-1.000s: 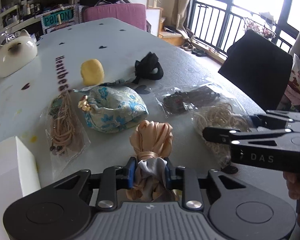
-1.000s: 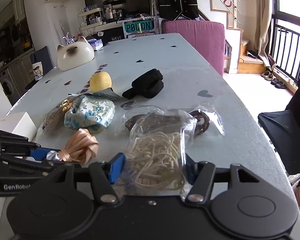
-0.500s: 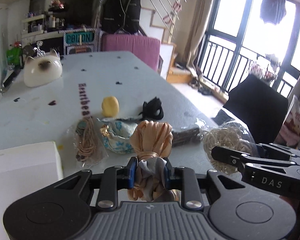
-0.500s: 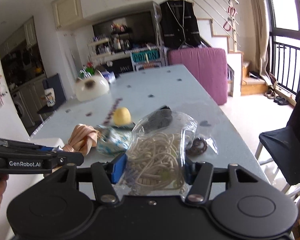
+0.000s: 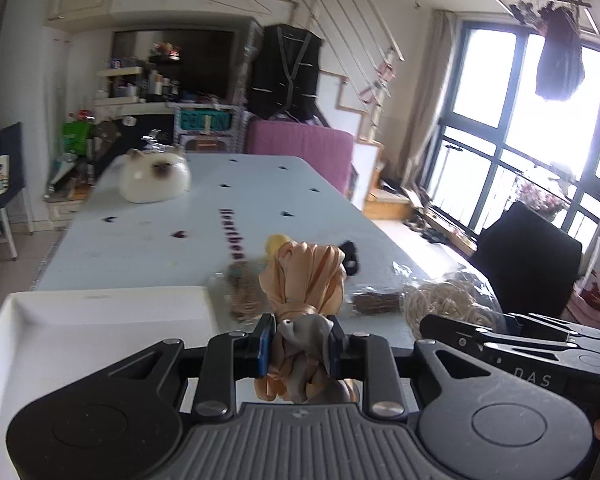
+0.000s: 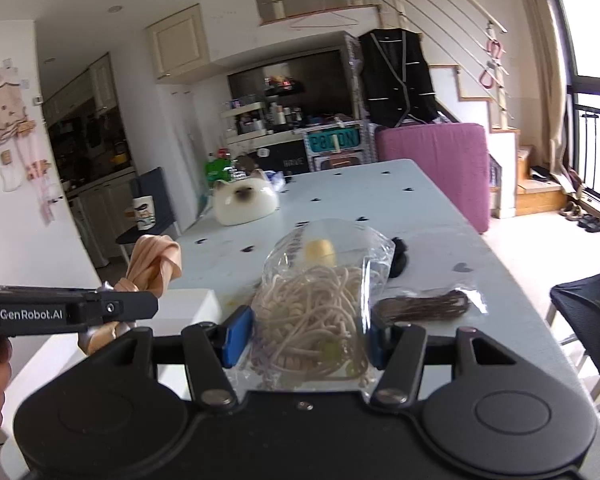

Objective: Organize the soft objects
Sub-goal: 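Carry the scrunchie and cord bag into the white box and release both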

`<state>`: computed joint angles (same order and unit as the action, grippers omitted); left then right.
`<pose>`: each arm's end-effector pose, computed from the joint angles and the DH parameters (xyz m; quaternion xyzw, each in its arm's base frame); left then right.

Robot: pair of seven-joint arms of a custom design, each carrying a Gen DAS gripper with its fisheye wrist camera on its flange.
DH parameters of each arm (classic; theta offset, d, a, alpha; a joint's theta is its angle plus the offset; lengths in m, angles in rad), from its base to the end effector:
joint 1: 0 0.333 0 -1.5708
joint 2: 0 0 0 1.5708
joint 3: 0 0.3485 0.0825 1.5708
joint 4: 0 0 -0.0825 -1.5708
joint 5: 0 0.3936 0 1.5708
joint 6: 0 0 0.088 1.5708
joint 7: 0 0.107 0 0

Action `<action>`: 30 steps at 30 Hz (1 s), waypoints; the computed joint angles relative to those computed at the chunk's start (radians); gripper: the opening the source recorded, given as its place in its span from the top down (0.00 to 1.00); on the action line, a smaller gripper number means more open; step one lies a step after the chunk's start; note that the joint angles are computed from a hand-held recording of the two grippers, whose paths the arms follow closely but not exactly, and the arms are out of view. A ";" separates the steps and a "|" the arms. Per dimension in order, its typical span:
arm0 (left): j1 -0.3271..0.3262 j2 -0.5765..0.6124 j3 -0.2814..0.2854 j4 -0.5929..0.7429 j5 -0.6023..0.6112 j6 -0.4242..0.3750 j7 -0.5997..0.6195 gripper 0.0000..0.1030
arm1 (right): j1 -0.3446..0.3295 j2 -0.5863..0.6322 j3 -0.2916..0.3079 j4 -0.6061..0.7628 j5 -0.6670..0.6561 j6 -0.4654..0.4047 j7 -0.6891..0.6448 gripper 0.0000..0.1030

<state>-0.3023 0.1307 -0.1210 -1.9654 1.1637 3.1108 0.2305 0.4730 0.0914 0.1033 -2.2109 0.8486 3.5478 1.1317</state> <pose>0.5354 -0.3226 0.5176 -0.5433 0.6786 -0.4345 0.2356 0.5238 0.2282 0.4885 -0.6003 0.5920 -0.2788 0.4599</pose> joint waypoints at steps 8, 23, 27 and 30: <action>0.073 -0.121 -0.022 -0.124 0.177 -0.032 -0.235 0.73 | 0.047 0.017 0.027 0.033 0.025 -0.009 0.016 0.44; 0.205 -0.247 -0.071 -0.387 -0.193 -0.058 0.011 0.73 | 0.365 0.110 -0.192 0.158 0.034 -0.239 0.046 0.44; 0.225 -0.257 -0.074 -0.435 -0.307 -0.032 0.087 0.72 | 0.586 0.142 -0.422 0.167 -0.067 -0.298 0.180 0.44; 0.235 -0.250 -0.075 -0.453 -0.383 -0.017 0.152 0.72 | 0.654 0.163 -0.499 0.180 -0.125 -0.347 0.284 0.43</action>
<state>-0.0671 -0.1198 -0.1960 -2.4183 0.7807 3.0941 0.3824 1.1268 0.2545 -0.3957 -2.0311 0.7233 3.2006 1.4156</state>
